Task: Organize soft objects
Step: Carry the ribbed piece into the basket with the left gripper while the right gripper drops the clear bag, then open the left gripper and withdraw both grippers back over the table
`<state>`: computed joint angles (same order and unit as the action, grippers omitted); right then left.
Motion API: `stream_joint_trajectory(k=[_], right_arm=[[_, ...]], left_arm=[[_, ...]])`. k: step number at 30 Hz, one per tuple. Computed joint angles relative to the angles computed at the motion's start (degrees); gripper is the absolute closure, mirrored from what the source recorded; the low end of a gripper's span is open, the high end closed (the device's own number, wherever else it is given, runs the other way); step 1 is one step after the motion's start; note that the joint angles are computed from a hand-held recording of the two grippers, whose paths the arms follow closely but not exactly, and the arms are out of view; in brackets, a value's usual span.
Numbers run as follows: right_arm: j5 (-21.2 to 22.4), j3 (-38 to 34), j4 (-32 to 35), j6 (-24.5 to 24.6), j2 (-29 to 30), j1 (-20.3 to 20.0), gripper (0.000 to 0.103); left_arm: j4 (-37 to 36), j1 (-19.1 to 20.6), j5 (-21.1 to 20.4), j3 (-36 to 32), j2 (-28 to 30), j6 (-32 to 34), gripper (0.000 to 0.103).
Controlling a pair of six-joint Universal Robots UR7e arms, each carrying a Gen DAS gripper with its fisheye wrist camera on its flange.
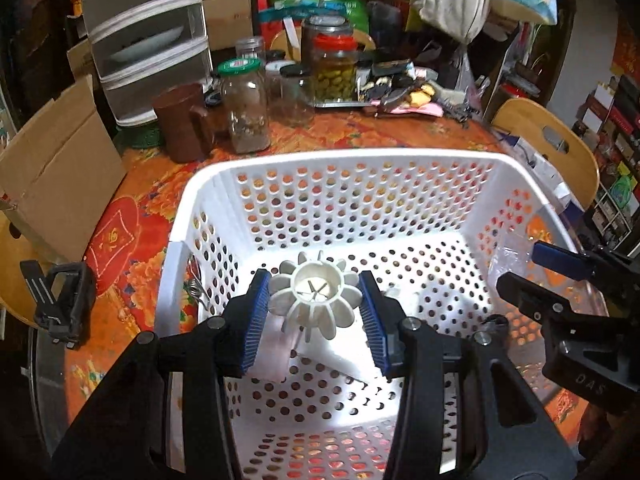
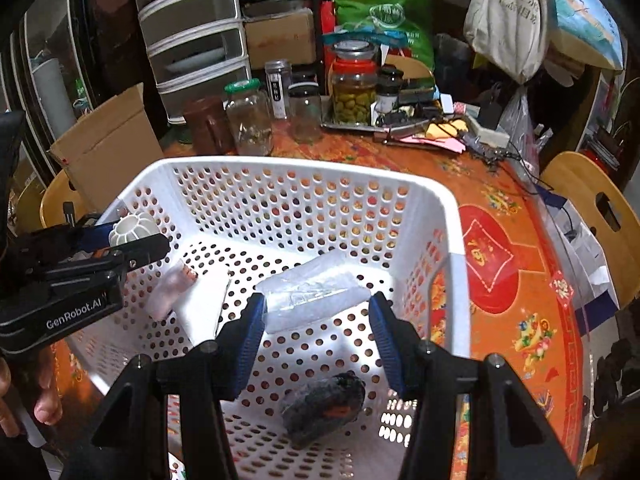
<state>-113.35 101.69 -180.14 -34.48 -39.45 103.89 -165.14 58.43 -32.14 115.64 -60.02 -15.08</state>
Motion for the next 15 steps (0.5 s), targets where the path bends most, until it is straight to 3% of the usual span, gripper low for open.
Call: stream_joint_trajectory(k=[5,13,14,15], right_arm=[[-1.49,-1.58,0.96,-0.14,1.57,0.01,0.051],[-1.58,-1.88,1.37,-0.29,1.69,0.15,0.05],[-1.4,-1.93,1.48,-0.26,1.73,0.13,0.05],[-1.1,-1.84,1.52,-0.17,1.66,0.11,0.05]], left_arm=[[5.04,1.82,-1.72,-2.21,0.86,-1.92,0.061],[4.51,2.23,-2.08,-2.07,1.37,-1.42,0.061],[3.71,2.12,-2.18,-1.82,1.39,-0.77,0.059],[3.29,2.0,-2.35,-1.61,1.29,-0.35,0.05]])
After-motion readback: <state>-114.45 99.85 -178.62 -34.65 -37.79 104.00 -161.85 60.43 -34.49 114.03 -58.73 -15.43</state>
